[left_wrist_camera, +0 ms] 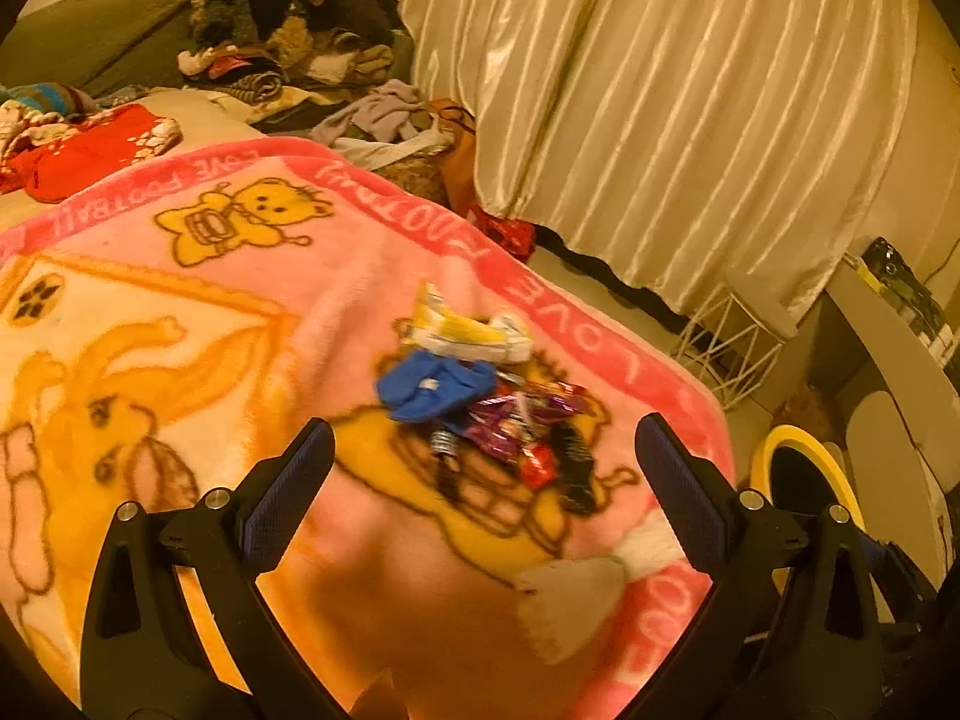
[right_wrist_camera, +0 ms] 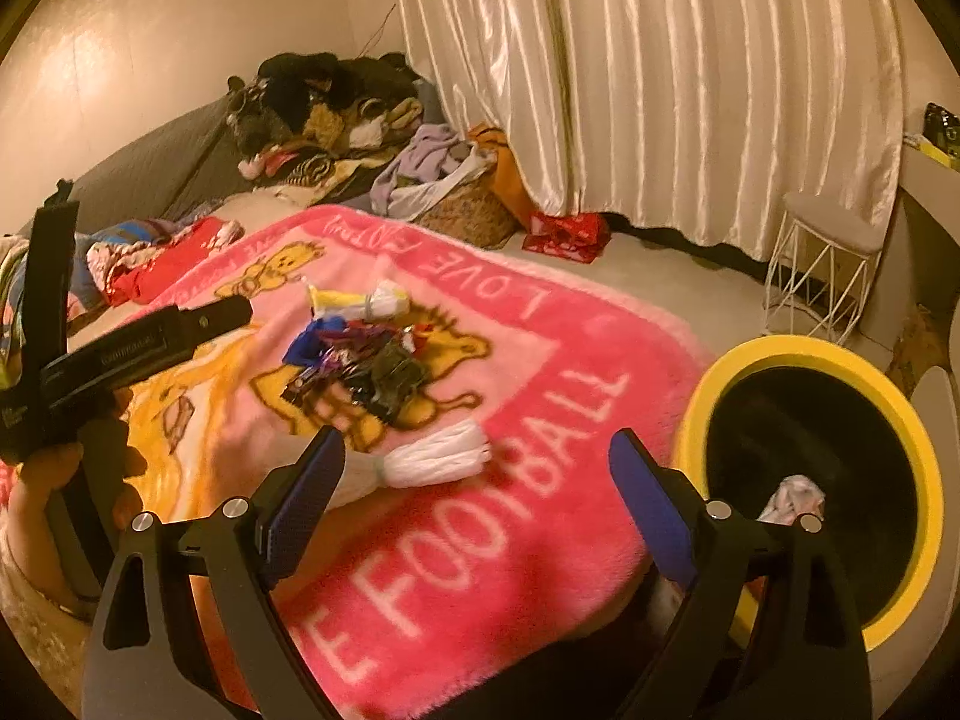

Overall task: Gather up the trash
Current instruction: 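Move both tools back toward the remaining trash on the blanket, then grasp the white foam net with the right tool while the left tool grasps a small white wrapper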

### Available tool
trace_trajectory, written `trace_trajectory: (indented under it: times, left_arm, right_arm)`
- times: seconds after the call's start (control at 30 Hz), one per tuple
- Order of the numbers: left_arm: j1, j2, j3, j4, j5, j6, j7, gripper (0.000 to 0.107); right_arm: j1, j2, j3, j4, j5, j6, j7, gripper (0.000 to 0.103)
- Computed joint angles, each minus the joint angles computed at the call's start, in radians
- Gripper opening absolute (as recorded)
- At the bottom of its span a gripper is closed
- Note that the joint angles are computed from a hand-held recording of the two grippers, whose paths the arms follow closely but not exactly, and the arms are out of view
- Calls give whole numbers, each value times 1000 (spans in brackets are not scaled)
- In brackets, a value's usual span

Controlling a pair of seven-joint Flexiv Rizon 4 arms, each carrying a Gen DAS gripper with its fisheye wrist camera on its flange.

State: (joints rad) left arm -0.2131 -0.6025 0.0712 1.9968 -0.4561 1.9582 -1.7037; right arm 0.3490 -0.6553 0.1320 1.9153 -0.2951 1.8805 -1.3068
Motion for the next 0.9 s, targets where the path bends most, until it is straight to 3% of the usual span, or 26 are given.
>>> trace_trajectory:
  times: [0.23,0.4,0.53,0.7,0.77,0.9]
  left_arm:
    - [77,-16,-23,-29,35,-29,-5,92]
    - [131,-40,-44,-92,61,-83,-11,92]
    - [247,-61,-153,-142,113,-119,-34,91]
    - [289,-107,-187,-222,120,-210,-49,85]
    - [270,-127,-158,-260,102,-270,-62,81]
    - [308,-162,-201,-308,84,-335,-66,76]
  right_arm:
    - [55,-32,-21,-47,-3,-79,3,87]
    - [9,-70,46,-110,-8,-171,30,87]
    - [-15,-101,83,-161,10,-244,60,87]
    - [-40,-135,126,-221,39,-319,74,87]
    - [-48,-151,145,-252,55,-352,78,87]
    - [-82,-191,213,-317,93,-430,49,71]
